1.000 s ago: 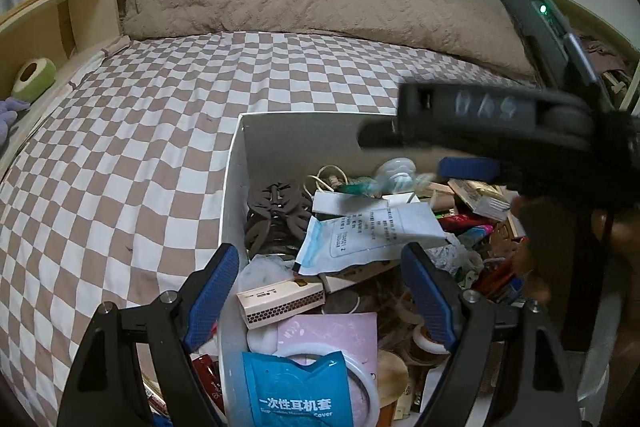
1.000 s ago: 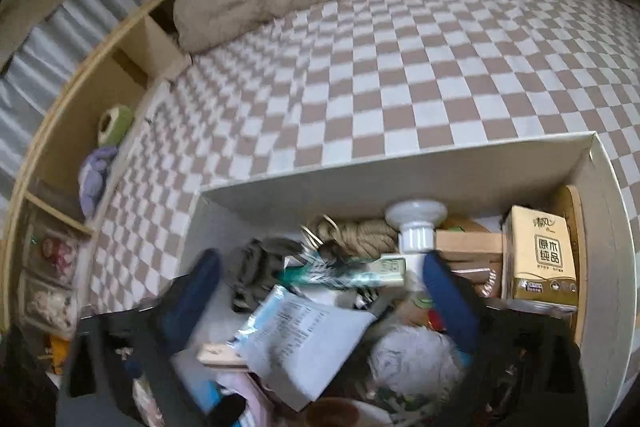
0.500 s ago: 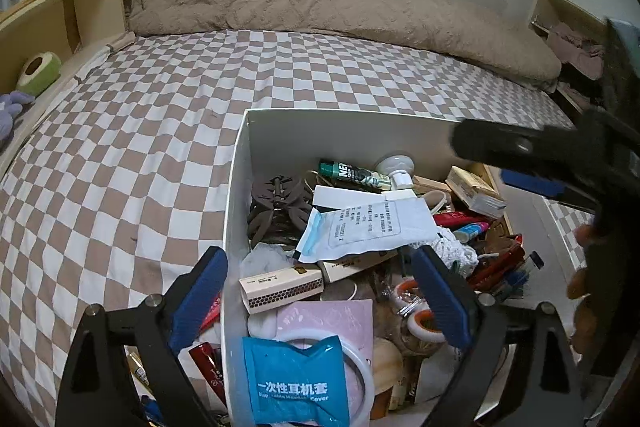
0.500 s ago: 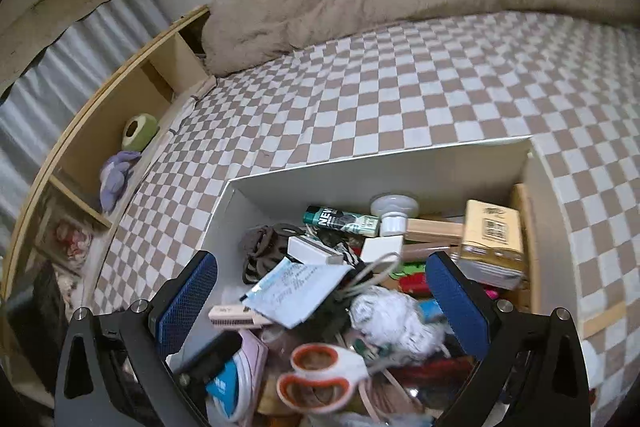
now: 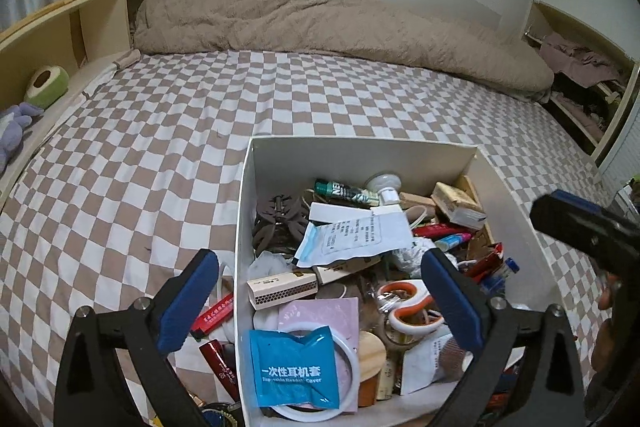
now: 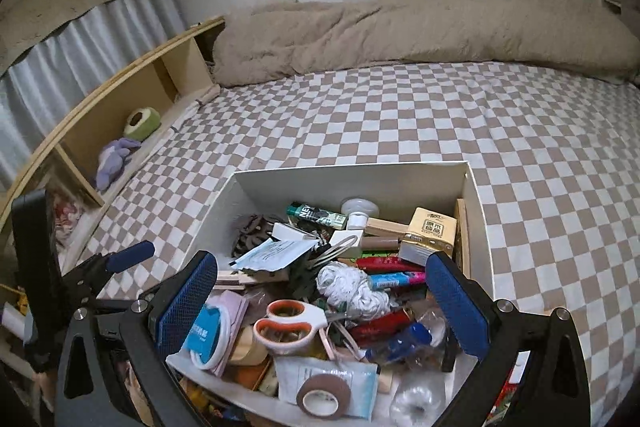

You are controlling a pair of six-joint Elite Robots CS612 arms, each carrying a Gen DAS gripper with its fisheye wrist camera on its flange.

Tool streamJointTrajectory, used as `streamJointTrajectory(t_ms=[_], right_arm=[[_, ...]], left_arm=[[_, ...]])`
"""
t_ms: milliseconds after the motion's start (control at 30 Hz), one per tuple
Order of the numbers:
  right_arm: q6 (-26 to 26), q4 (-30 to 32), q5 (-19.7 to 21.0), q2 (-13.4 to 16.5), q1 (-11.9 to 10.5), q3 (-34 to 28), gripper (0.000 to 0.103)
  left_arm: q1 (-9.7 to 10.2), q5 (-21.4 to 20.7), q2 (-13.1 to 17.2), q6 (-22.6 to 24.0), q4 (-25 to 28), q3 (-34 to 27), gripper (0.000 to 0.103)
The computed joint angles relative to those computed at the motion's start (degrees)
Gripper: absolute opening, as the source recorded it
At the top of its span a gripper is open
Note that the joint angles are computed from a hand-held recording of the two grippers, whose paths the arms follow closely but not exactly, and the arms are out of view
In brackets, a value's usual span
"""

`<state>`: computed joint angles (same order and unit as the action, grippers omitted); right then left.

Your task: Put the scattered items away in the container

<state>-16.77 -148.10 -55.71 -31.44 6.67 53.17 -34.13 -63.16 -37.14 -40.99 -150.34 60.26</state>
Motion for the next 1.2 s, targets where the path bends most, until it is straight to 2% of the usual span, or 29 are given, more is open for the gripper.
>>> streamJointTrajectory(t_ms=[167, 367, 667, 900, 1200], right_arm=[[0.5, -5.1, -0.9, -1.6, -0.6, 3.6, 0.103], [0.1, -11.1, -4.7, -3.0, -0.8, 6.8, 0.103], [-1.1, -18.3, -7.7, -4.9, -1.2, 10.7, 0.103], [-0.5, -21.2, -9.0, -6.1, -1.8, 12.9, 0.103], [0.9, -23.8, -8.4, -7.0, -2.6, 14.8, 0.103]], left_arm=[[-0.58, 2.2, -1.0, 0.2, -1.8, 1.2, 0.102], [-0.92, 2.7, -2.0, 1.0, -4.3, 2.7, 0.102], [-1.91, 4.4, -3.7, 3.0, -7.1, 4.6, 0.102], [-2.81, 6.9, -4.8, 4.9, -6.3, 6.0, 0.102], [-3.29, 7.9, -5.8, 3.7, -8.1, 8.4, 0.102]])
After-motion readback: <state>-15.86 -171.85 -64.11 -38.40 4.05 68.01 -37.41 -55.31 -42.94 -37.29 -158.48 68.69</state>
